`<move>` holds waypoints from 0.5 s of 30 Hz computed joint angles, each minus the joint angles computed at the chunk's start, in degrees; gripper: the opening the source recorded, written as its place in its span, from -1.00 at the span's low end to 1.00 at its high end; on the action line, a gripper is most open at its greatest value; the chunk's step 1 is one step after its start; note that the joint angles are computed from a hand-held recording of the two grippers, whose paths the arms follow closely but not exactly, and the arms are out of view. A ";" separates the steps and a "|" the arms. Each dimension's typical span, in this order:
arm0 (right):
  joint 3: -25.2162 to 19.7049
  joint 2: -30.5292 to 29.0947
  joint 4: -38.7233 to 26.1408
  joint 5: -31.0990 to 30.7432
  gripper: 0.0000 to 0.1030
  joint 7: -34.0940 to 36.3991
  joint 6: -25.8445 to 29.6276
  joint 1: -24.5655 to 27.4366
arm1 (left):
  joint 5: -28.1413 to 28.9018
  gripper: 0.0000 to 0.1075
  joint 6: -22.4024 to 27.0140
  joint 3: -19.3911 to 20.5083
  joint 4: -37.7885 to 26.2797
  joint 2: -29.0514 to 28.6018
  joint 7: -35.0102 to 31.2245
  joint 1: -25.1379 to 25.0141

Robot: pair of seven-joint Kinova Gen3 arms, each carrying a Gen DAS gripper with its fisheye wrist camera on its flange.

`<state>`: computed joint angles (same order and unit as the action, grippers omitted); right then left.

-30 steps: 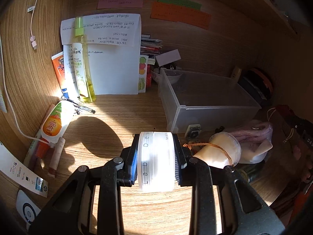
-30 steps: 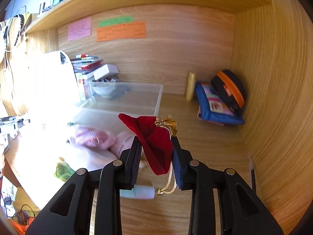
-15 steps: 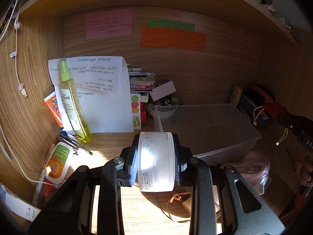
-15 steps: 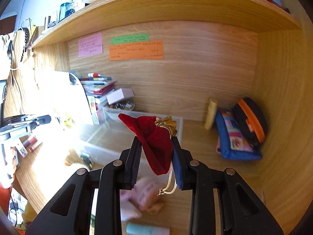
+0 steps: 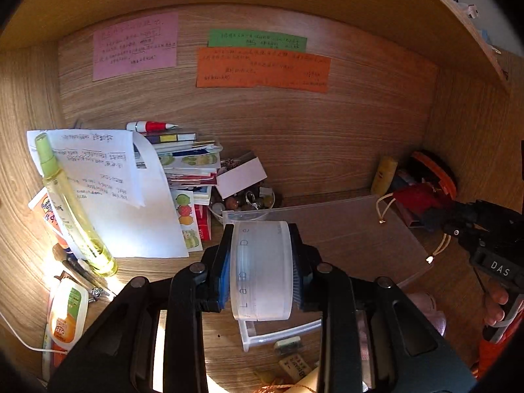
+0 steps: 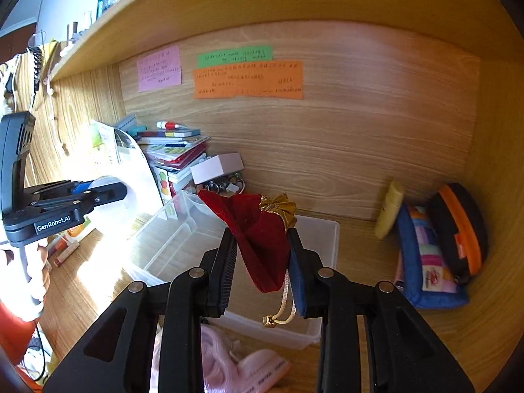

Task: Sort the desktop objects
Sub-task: 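Lift the tape roll and red pouch and carry both over the clear box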

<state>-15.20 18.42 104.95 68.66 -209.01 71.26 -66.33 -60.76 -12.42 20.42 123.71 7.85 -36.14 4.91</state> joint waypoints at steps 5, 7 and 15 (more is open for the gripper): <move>0.76 0.15 -0.41 -0.41 -0.48 2.59 -4.33 2.64 | -1.61 -0.46 2.47 3.55 -3.14 3.33 1.11 -1.01; 1.20 0.38 -0.35 -0.37 -0.48 3.18 -6.86 3.82 | -0.17 -0.46 3.90 4.80 -4.25 4.65 -0.55 -0.88; 2.82 1.61 0.27 -3.64 -0.48 5.74 -14.13 6.72 | 0.36 -0.46 12.00 17.17 -8.12 11.88 -4.91 -7.21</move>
